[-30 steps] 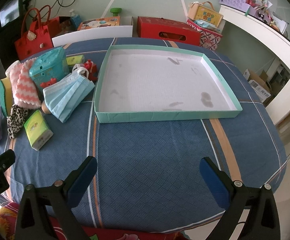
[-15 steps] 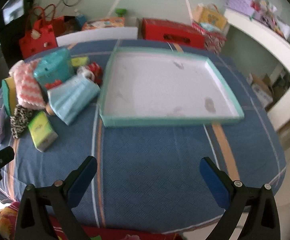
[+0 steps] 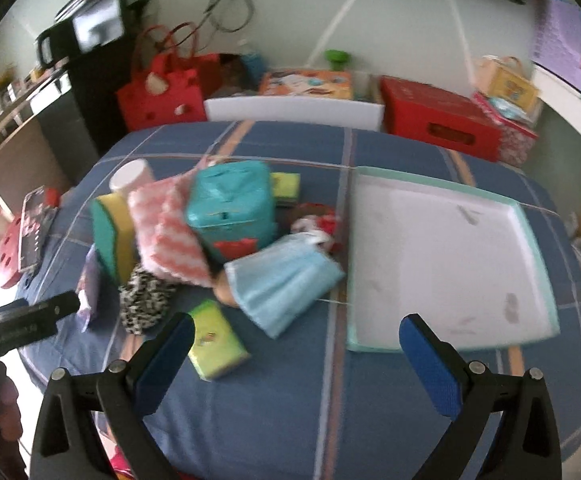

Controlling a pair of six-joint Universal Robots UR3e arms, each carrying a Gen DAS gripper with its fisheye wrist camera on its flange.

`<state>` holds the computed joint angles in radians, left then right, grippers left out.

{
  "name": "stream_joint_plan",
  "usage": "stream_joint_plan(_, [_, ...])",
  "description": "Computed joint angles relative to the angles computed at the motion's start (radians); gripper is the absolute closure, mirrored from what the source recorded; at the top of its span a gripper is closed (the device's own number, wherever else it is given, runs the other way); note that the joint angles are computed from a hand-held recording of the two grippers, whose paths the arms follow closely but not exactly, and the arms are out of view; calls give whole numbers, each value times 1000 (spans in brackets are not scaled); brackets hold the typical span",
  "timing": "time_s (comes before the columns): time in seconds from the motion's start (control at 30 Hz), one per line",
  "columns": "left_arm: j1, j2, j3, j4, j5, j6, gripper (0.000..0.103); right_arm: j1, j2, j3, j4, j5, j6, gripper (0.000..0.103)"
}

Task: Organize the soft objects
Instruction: 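Grasp the purple wipes packet with the left tool while the right tool grasps the green tissue pack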

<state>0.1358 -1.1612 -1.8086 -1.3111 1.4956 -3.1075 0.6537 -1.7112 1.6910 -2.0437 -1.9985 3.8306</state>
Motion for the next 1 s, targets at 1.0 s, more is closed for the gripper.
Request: stream_joint_plan(1.0, [88,-292,-97,271,-88,4,14,-47,381,16,-273,341,-144,17])
